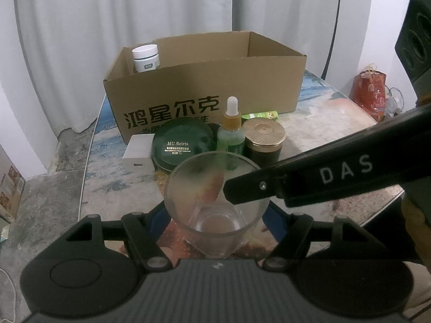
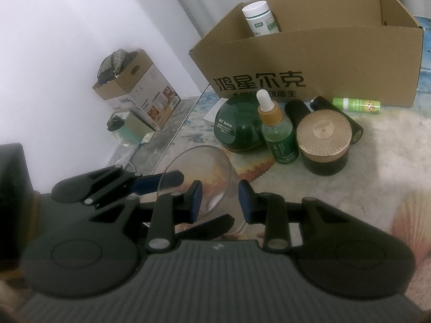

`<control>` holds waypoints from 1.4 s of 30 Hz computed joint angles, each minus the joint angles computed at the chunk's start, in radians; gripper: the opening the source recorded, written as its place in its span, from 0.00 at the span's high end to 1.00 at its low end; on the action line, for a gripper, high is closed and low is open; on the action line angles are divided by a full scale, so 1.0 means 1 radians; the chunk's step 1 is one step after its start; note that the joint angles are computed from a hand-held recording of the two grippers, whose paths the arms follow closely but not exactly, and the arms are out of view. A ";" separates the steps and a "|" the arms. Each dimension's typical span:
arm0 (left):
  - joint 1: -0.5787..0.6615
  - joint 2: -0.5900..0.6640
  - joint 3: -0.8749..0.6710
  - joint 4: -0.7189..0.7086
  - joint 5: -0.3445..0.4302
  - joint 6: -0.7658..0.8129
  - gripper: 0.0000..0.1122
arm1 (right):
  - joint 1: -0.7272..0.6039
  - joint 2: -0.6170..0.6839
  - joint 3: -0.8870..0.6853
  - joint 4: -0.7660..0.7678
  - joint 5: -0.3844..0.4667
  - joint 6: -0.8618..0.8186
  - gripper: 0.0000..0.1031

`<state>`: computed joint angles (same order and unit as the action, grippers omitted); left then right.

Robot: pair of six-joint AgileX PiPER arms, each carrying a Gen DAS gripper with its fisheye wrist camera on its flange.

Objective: Organize rigid objects
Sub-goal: 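Tighten the right gripper around the rim of the clear glass cup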

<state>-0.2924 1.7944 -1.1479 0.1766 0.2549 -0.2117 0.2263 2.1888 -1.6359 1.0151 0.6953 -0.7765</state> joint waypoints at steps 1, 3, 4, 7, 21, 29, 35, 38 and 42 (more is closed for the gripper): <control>0.000 0.001 -0.001 -0.001 0.001 0.001 0.34 | 0.000 0.000 0.000 0.000 0.000 0.000 0.71; -0.001 0.003 -0.004 0.006 0.005 -0.006 0.34 | -0.002 0.001 0.002 0.008 0.001 -0.003 0.71; -0.003 0.003 -0.006 0.019 0.008 -0.019 0.34 | -0.002 0.002 0.002 0.010 0.002 -0.002 0.71; -0.009 0.004 -0.006 0.063 0.011 -0.067 0.33 | -0.003 0.006 -0.001 0.012 0.005 0.005 0.71; -0.015 -0.007 0.005 0.101 0.008 -0.143 0.33 | -0.003 0.000 0.013 0.028 -0.007 -0.013 0.73; -0.033 -0.026 0.019 0.228 0.010 -0.273 0.33 | -0.003 -0.015 0.029 0.043 -0.014 -0.039 0.73; -0.043 -0.053 0.034 0.315 0.019 -0.369 0.34 | 0.002 -0.033 0.042 0.057 -0.017 -0.064 0.73; -0.051 -0.071 0.046 0.378 0.026 -0.438 0.34 | 0.006 -0.049 0.058 0.069 -0.021 -0.087 0.73; -0.062 -0.103 0.068 0.468 0.041 -0.539 0.34 | 0.013 -0.072 0.079 0.092 -0.027 -0.122 0.73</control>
<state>-0.3548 1.6911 -1.0804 0.6444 0.2962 -0.7505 0.2390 2.1166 -1.5567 1.1074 0.6687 -0.8984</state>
